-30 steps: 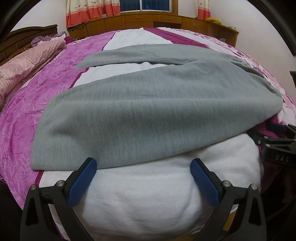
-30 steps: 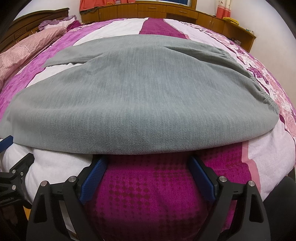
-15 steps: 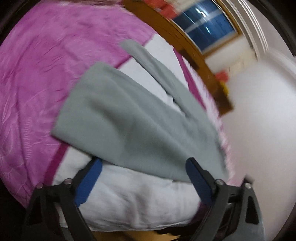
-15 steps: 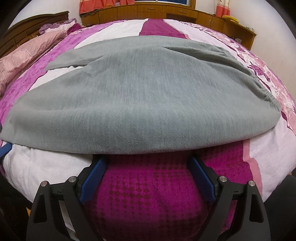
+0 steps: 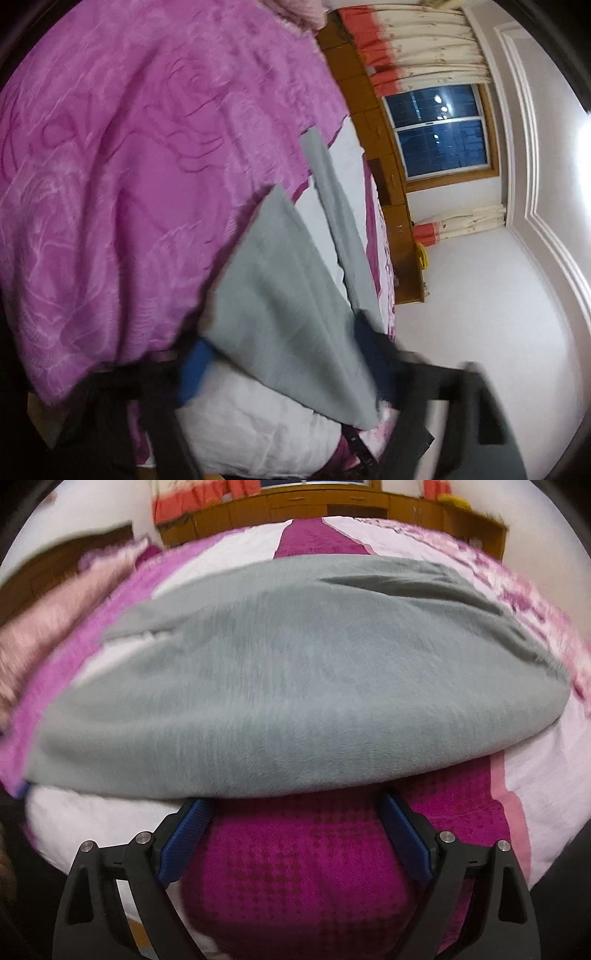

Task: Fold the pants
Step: 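Grasp a pant leg with the left tool while the right tool grasps the elastic cuff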

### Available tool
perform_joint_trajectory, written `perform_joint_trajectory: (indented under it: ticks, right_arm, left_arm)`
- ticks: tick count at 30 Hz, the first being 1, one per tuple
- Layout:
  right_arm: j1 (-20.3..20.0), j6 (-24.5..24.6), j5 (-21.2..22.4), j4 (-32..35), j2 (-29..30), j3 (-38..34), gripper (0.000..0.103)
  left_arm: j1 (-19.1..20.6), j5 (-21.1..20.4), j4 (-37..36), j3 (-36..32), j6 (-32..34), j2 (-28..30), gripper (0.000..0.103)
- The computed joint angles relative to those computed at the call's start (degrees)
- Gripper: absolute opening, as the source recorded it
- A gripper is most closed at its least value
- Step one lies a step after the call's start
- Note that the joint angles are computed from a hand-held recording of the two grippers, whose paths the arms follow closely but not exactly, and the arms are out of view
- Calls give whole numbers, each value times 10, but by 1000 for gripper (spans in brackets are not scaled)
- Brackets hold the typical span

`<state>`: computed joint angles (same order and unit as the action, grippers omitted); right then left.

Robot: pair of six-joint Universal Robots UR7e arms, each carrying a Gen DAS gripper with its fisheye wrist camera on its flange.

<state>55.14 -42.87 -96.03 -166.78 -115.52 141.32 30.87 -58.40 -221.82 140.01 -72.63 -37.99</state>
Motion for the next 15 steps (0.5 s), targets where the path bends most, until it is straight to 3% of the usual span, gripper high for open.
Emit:
perform_joint_trajectory:
  ticks: [1,2,4,7,9,11,13,15]
  right_arm:
    - [-17,13,35,43,-19,-10,87]
    - [-32,31,65,89,-40,-24,86]
    - [-48,58,96,136,-69,-45,86]
    - [-89,100,137,119,-111,-74,86]
    - [-151,166,183,136,-119,-118,86]
    - [-231,237,252,170,-101,-169,86]
    - [-279,289,301,195,-62,-212,86]
    - [-299,306,324,233,-18,-252,77]
  left_arm:
    - [6,-9,0,3,-7,-2,18]
    - [13,-15,25,4,-21,-9,3]
    - [22,-22,31,11,-45,-11,1]
    - [25,-30,2,24,-35,-16,2]
    - [26,-33,-2,25,-13,-25,2]
    - [25,-34,2,29,-1,-38,2]
    - [24,-33,11,30,10,-57,2]
    - [20,-33,23,24,6,-66,2]
